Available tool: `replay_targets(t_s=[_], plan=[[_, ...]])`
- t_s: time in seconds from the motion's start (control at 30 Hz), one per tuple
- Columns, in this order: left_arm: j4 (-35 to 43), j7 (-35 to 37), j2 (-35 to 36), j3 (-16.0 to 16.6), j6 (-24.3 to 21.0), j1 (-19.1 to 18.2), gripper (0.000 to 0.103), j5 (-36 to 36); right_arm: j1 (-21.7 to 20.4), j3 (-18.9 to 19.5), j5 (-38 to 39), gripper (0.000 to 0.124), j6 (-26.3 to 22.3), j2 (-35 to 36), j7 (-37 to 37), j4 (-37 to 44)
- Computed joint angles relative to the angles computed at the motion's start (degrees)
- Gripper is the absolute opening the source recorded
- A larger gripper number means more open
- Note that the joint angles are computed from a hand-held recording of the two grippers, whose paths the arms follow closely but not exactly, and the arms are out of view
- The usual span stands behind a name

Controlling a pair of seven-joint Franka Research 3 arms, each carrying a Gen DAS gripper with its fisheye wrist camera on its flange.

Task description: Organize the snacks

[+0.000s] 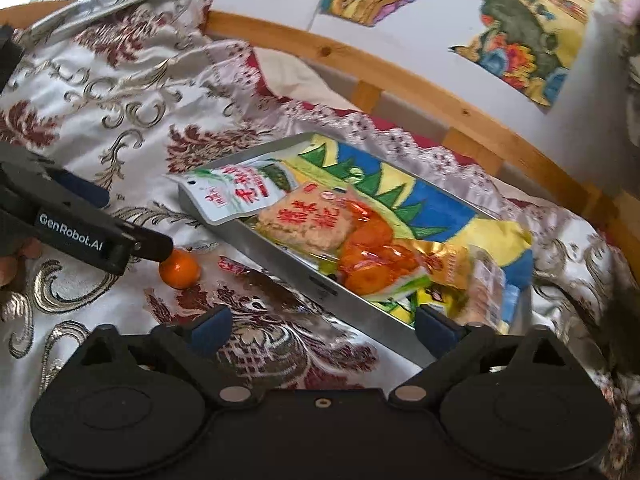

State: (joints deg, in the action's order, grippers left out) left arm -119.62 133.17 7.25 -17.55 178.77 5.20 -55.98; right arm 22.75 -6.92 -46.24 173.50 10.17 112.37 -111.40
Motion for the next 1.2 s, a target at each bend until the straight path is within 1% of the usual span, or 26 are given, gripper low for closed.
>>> replay_targets(t_s=[0.07, 0.13, 0.2, 0.27, 0.3, 0.33, 0.43, 0.5, 0.53, 0.67, 0.77, 0.83, 0.9, 0.93, 0.97, 1.1, 1.2], plan=[[0.3, -0.9, 0.1, 0.2, -1.0, 0.1, 0.103, -0.1, -0.8, 1.3, 2.9, 0.085, -0.8, 1.4, -4.2, 1.3], [0.5, -1.2, 0.2, 0.5, -1.9, 0.2, 0.103, -0.8, -1.8, 2.9, 8.0, 0.080, -1.2, 2.6, -9.8, 2.3], [0.6, -1.7, 0.2, 0.8, -2.2, 0.0, 0.103, -1.1, -2.0, 3.6, 11.6, 0.076, -1.2, 3.5, -14.4, 3.0], [0.7, -1.7, 0.2, 1.1, -2.5, -0.2, 0.103, -1.2, -1.7, 3.8, 14.2, 0.071, -2.3, 4.2, -18.4, 4.0], [0.7, -1.8, 0.2, 1.2, -2.5, -0.3, 0.103, -1.2, -0.8, 3.1, 14.4, 0.068, -3.0, 4.6, -19.0, 4.5], [0.7, -1.7, 0.2, 1.3, -2.6, -0.3, 0.103, -1.3, 0.3, 2.2, 14.2, 0.063, -3.6, 4.9, -19.0, 5.0], [0.9, 0.5, 0.2, 1.0, -2.9, -0.2, 0.103, -3.5, 1.6, 1.4, 14.8, 0.062, -3.7, 5.6, -20.8, 5.5], [1.0, 1.3, 0.2, 1.2, -3.0, -0.4, 0.103, -4.2, 1.2, 2.5, 17.2, 0.051, -4.7, 6.1, -24.2, 6.0], [1.0, 1.8, 0.3, 1.3, -2.9, -0.5, 0.103, -4.6, 1.6, 2.4, 17.5, 0.044, -5.5, 6.4, -25.2, 6.4], [1.3, 4.3, 0.4, 1.3, -3.1, -0.6, 0.103, -7.1, 3.6, 0.4, 15.9, 0.044, -6.0, 7.8, -25.3, 8.0], [1.6, 6.7, 0.4, 1.4, -3.3, -0.8, 0.103, -9.6, 4.0, 0.4, 16.8, 0.044, -7.6, 9.0, -26.0, 9.7], [1.9, 9.5, 0.3, 1.4, -4.0, -0.9, 0.103, -12.1, 5.4, -1.1, 14.7, 0.041, -7.7, 9.6, -24.7, 10.0], [2.2, 12.8, 0.1, 1.7, -4.7, -1.3, 0.102, -14.9, 7.3, -3.4, 11.1, 0.037, -7.0, 9.8, -21.2, 9.9], [2.3, 14.2, 0.1, 2.0, -4.8, -1.6, 0.102, -16.0, 8.0, -4.3, 9.5, 0.031, -6.6, 9.6, -19.3, 9.6], [2.5, 15.8, 0.0, 2.2, -5.0, -1.9, 0.102, -17.4, 8.9, -5.3, 7.3, 0.023, -6.3, 9.5, -17.2, 9.4], [3.0, 22.6, -0.1, 3.3, -5.3, -3.2, 0.102, -23.2, 9.9, -7.6, -1.1, 0.021, -3.9, 7.9, -10.5, 7.3], [3.4, 26.4, -0.1, 4.2, -5.3, -4.3, 0.102, -25.9, 11.3, -10.6, -10.3, 0.016, -1.2, 5.7, -0.1, 5.2]])
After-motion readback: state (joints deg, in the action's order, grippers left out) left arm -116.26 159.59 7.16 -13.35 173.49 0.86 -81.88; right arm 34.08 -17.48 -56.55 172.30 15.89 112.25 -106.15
